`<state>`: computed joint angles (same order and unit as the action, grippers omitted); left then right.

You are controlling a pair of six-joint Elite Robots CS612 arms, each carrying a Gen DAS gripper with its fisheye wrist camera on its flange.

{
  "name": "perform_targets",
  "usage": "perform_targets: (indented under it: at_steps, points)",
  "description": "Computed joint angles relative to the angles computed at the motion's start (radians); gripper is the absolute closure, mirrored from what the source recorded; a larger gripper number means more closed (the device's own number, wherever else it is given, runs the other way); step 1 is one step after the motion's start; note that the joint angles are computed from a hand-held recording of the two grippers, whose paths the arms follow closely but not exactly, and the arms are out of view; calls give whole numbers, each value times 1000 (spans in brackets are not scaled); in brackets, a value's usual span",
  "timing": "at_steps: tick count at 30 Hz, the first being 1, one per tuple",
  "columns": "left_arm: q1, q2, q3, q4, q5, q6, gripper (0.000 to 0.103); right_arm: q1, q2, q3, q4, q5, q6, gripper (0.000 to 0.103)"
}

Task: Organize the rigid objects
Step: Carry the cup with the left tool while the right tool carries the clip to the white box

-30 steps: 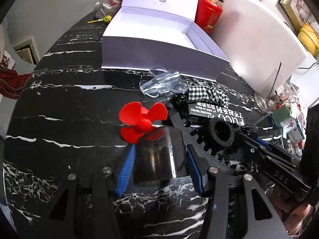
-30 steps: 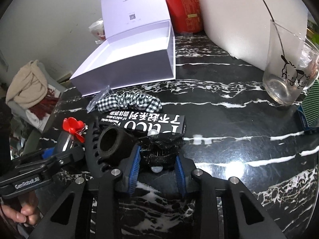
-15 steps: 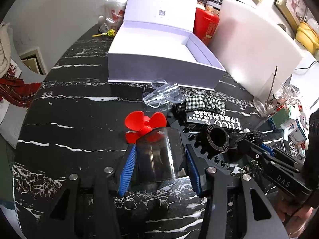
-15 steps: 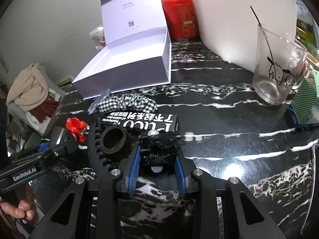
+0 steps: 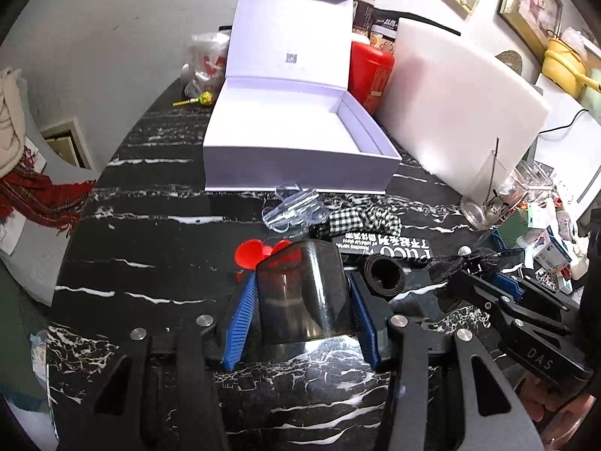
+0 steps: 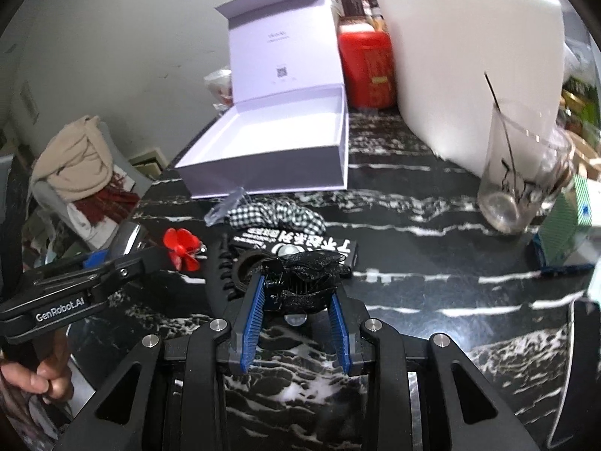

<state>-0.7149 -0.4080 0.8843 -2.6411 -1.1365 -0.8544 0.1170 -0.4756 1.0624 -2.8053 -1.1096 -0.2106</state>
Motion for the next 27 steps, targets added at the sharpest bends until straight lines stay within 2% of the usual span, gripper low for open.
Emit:
perform_targets:
  at_steps: [14, 27]
  points:
    - [0, 0, -35, -25, 96, 54, 55, 3, 0, -41, -18, 46, -74, 71]
    - [28, 28, -116, 5, 118, 92, 55, 15, 65, -200, 48, 80, -124, 71]
